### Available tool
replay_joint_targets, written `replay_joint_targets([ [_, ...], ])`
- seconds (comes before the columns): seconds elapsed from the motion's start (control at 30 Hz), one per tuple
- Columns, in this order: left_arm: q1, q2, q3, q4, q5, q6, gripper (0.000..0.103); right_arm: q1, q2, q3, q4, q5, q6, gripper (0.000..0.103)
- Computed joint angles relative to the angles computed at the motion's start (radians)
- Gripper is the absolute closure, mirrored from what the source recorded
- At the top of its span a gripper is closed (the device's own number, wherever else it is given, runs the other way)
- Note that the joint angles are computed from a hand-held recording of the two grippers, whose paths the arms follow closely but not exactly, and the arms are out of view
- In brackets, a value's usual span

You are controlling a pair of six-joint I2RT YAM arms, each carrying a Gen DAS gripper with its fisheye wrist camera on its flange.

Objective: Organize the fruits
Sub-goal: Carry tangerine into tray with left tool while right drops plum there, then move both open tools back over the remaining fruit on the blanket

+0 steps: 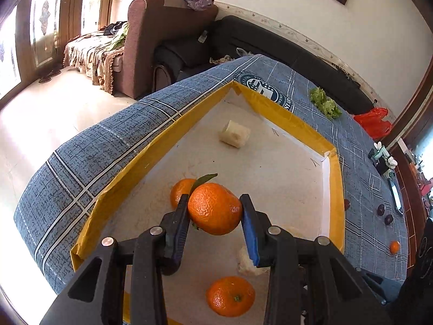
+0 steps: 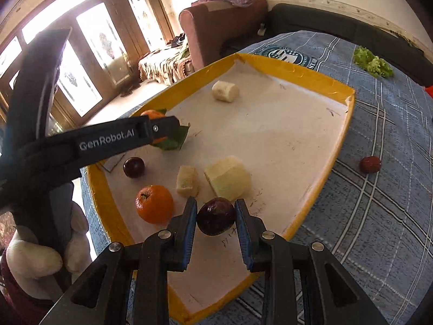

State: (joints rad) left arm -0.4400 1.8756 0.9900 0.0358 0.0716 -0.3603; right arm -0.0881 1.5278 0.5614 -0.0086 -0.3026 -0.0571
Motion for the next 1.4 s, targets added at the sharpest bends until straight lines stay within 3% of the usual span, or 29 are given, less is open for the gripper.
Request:
replay_joint_targets([
  [0.2, -0.004, -0.059, -0.042, 0.006, -0.012, -0.006, 0.060, 0.036, 0.025, 0.006, 0.018, 0.027, 0.002, 0.069],
  [0.33, -0.026, -0.115, -0.064, -0.005, -0.057, -0.007, 0.050, 0.037, -0.032, -0.029, 0.026, 0.023, -0.002, 0.052],
  [0.53, -0.083, -0.198, -0.093, -0.046, -0.118, 0.005, 0.031, -0.003, -0.162, -0.085, -0.003, 0.014, 0.001, 0.051],
  [0.7, -0.158, -0.265, -0.113, -0.093, -0.180, 0.003, 0.030, -0.099, -0.266, -0.126, -0.059, -0.033, -0.016, 0.051],
  [1.07, -0.361, -0.364, -0.134, -0.149, -0.338, 0.004, 0.030, -0.458, -0.508, -0.200, -0.262, -0.216, -0.183, 0.045],
  [1.27, -0.443, -0.343, -0.102, -0.175, -0.377, -0.003, 0.030, -0.730, -0.470, -0.175, -0.350, -0.331, -0.353, 0.045],
  [1.4, -0.453, -0.318, -0.077, -0.190, -0.312, -0.008, 0.030, -0.920, -0.363, -0.116, -0.387, -0.394, -0.483, 0.045],
])
